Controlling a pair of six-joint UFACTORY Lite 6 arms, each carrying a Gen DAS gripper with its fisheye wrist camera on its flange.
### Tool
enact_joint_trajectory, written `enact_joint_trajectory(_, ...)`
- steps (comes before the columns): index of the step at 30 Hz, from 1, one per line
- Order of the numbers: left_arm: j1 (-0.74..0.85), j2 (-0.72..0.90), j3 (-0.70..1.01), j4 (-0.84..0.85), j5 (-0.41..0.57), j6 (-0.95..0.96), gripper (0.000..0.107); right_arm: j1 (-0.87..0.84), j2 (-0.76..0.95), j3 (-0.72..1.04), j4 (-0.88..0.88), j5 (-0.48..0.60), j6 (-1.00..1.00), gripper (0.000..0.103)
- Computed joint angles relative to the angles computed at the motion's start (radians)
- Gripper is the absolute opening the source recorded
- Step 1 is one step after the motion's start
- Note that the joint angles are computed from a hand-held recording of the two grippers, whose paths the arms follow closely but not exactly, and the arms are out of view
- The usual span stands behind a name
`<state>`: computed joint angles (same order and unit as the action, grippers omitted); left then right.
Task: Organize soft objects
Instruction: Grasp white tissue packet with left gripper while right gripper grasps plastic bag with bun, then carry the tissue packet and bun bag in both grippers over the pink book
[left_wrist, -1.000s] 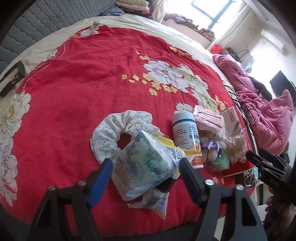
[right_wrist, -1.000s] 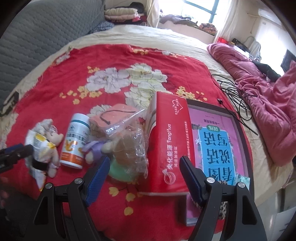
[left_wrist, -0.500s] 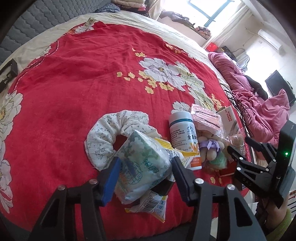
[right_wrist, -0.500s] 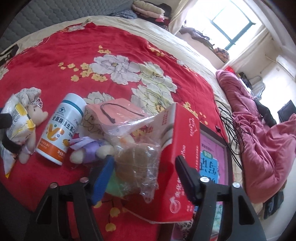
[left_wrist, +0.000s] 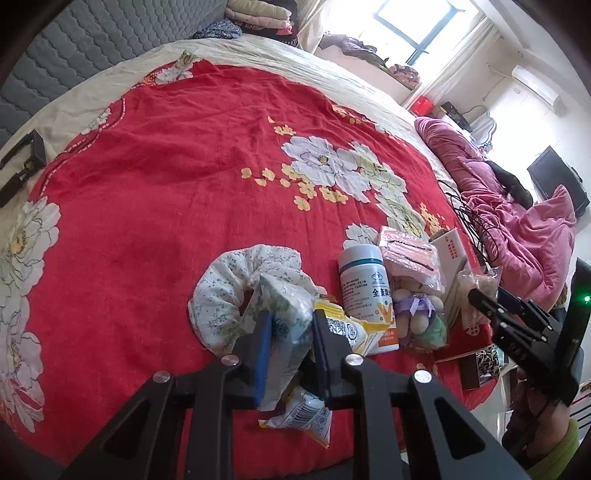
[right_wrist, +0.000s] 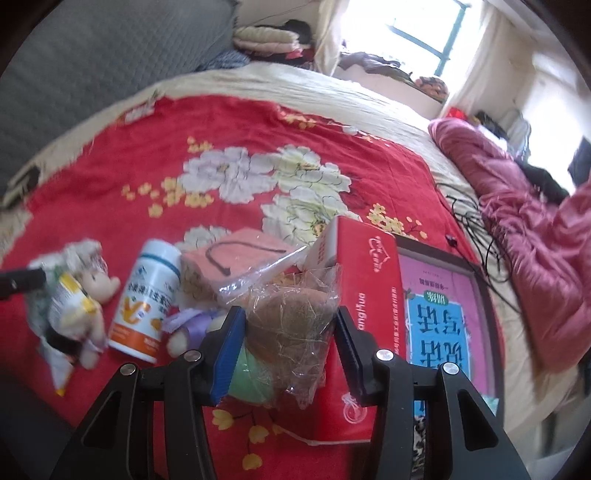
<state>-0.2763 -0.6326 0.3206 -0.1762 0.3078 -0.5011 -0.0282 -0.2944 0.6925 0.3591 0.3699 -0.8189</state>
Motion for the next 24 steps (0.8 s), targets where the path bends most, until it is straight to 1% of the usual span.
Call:
enact_joint_trajectory(2,-0.033,-0.021,0.013,0.120,0.032,-0.129,0.019,-0.040,-0.011,0.015,0.079,0.046,-0.065,0.050)
enact_joint_trajectory(3,-0.043,-0.034,0.016,0.148,0.042,-0.159,0.018,-0.063,-0.016,0.024,0.119,0.074,-0.098,0.050)
enact_joint_trajectory(5,-0.084,-0.049,0.039,0.261,0.082,-0.278,0.018,-0.081,-0.031,0.030,0.135,0.100,-0.108,0.050)
enact_joint_trajectory(11,-0.184,-0.072,0.120,0.433,0.174,-0.458,0.018,-0.135,-0.068,0.040,0.207,0.177,-0.176,0.050)
enact_joint_trajectory(13,-0.215,-0.066,0.153,0.467,0.201,-0.498,0.018,-0.159,-0.079,0.045,0.236,0.213,-0.202,0.050)
enact_joint_trajectory(24,-0.410,-0.001,0.273,0.667,0.299,-0.757,0.018,-0.250,-0.143,0.072,0.307,0.337,-0.277,0.050)
